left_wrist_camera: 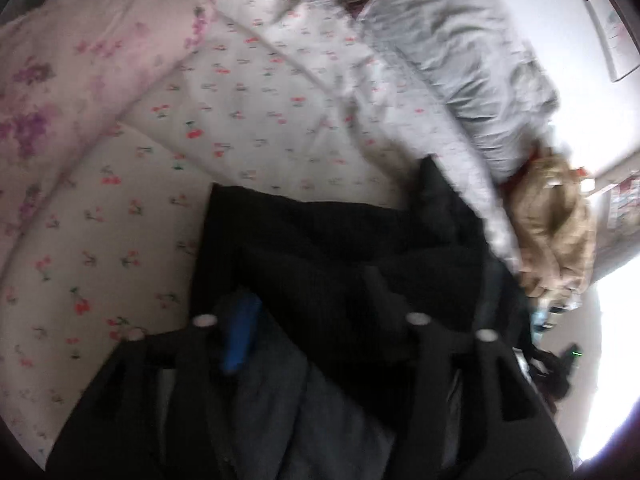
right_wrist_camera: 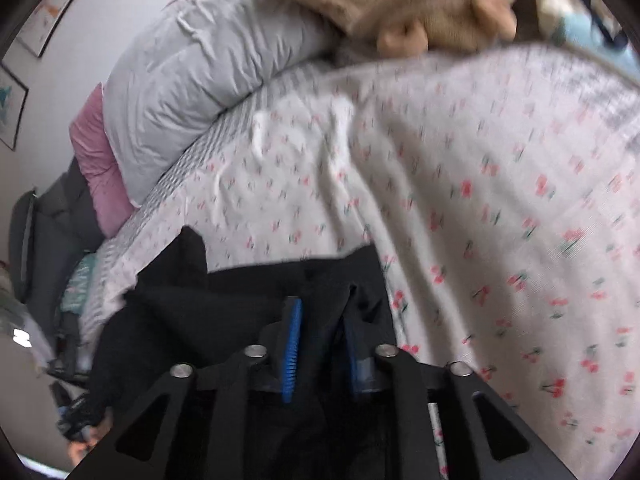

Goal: Fold large clothes

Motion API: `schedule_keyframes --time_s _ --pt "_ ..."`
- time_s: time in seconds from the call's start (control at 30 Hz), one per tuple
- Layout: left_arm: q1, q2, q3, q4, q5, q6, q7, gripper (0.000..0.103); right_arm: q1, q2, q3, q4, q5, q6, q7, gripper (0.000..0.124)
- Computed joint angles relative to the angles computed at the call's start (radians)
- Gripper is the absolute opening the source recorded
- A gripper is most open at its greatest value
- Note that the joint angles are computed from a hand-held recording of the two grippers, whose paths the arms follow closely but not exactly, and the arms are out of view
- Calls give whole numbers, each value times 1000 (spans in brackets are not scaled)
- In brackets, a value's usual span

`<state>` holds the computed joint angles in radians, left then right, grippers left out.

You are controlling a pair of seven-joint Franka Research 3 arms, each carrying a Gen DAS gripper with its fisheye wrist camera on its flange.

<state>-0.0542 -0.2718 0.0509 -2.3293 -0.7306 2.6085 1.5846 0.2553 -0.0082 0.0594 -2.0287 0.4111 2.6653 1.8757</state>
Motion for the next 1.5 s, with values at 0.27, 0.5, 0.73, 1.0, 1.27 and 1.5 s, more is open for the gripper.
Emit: schedule_keyframes --time_s 0.27,0.5,0.73,1.0,1.27,1.5 --pt "5 -86 32 -31 50 83 165 86 -32 -63 -17 -81 197 124 -230 81" --pt "111 146 -86 96 529 44 -108 76 15 136 -20 86 -319 55 25 66" --pt "101 198 -120 145 635 241 -256 4 150 201 -137 159 -788 188 318 6" --pt "170 290 -133 279 1053 410 -643 4 218 356 -227 451 -1190 124 626 6" --pt "164 519 -121 486 1061 31 -691 0 160 637 -150 756 -840 -270 301 23" --pt "115 398 -96 418 1165 145 -781 69 273 548 -239 689 -1003 -178 464 72"
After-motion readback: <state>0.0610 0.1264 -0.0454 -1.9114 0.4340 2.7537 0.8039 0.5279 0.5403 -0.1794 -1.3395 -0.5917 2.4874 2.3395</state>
